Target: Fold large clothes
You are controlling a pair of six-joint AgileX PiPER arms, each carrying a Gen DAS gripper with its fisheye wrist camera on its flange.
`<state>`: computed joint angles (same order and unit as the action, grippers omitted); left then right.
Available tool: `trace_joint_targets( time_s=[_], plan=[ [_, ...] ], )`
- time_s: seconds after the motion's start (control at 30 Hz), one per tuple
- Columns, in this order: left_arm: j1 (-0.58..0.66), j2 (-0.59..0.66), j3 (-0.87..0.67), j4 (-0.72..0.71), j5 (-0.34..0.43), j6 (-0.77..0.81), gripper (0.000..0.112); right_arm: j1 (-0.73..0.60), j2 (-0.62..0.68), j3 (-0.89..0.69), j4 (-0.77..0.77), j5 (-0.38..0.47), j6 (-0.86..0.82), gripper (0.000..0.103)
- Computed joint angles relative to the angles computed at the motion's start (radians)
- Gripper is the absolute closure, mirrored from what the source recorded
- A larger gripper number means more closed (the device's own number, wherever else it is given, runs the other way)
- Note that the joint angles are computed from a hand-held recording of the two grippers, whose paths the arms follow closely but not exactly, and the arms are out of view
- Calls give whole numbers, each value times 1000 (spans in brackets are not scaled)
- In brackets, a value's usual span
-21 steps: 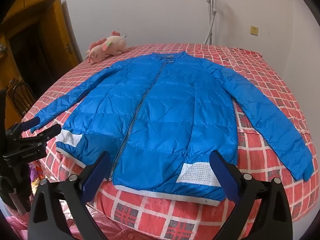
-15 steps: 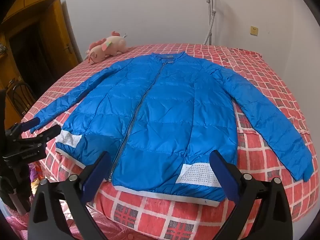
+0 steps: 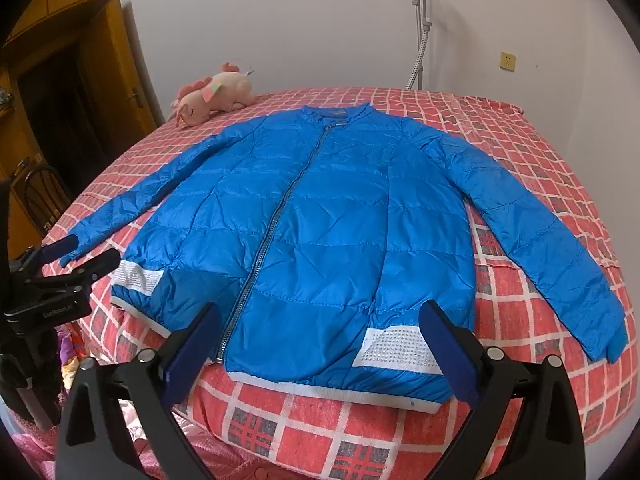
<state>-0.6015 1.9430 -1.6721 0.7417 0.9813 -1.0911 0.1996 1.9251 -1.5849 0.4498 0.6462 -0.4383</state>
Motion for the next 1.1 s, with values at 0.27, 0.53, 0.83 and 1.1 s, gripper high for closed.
trace_joint_targets(
  time_s=[0.27,0.53,0.83,1.1],
  plan=[
    [6,-8,17,6,-10,-9,12,3,0,1,-2,-2,3,4],
    [9,-13,26,11,-14,-13,12,5,2,1,-3,-6,3,4],
    [9,-13,27,13,-14,-15,12,7,1,3,-5,-8,5,4],
    [12,-15,31,13,-17,-13,12,7,0,3,-6,-9,5,4]
  ],
)
